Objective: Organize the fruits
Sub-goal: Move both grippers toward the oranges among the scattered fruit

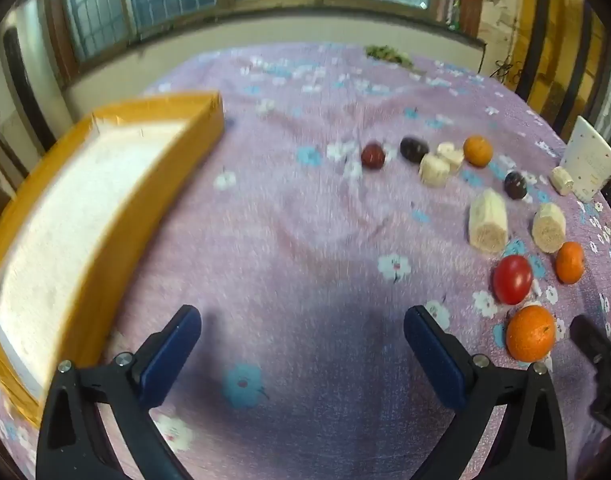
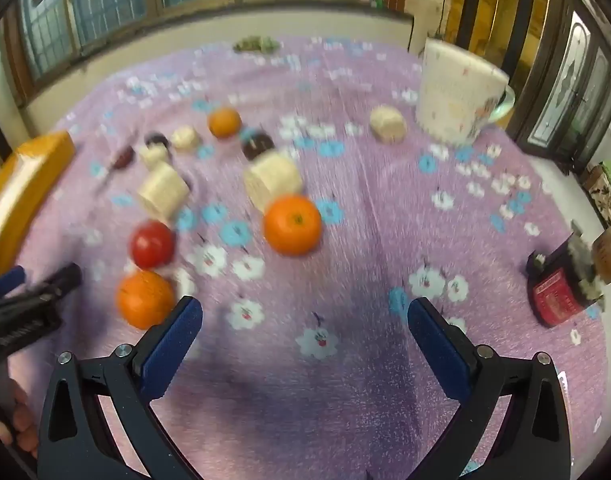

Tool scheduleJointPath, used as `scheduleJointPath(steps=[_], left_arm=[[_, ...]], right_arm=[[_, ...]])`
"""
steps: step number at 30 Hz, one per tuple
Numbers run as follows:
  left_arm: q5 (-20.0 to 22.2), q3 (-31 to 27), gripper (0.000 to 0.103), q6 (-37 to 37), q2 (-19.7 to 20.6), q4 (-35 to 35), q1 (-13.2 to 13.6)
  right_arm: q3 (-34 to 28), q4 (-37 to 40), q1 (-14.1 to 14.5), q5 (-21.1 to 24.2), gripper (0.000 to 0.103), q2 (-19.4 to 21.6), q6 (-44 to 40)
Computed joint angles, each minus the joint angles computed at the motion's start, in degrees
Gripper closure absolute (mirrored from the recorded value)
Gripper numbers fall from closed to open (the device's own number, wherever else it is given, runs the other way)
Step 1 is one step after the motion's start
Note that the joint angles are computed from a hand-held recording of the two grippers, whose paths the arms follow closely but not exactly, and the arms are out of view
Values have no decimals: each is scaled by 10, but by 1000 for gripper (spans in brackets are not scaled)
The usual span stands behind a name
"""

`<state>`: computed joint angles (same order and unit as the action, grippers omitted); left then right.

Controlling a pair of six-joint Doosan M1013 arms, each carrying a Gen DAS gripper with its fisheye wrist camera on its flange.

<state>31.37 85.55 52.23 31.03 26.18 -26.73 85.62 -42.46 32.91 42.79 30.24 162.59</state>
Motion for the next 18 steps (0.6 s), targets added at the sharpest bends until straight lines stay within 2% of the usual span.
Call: scheduleJointPath(steps=[4,7,9,15,18], left_arm=[[-44,13,0,-40,-19,63,3],[-72,18,0,-62,-33,85,10],[-87,23,0,-84,-41,109,13],[-123,43,0,-123,-59,140,19],[-137,55,0,-154,-64,165,17]], right_arm=[[3,-48,12,0,0,-15,23],[-13,-47,14,11,0,-15,6],[-18,-47,15,15,0,-15,-2],[-5,-148,30,18,0,-22,62],[-1,-152,32,15,0,-26,67]])
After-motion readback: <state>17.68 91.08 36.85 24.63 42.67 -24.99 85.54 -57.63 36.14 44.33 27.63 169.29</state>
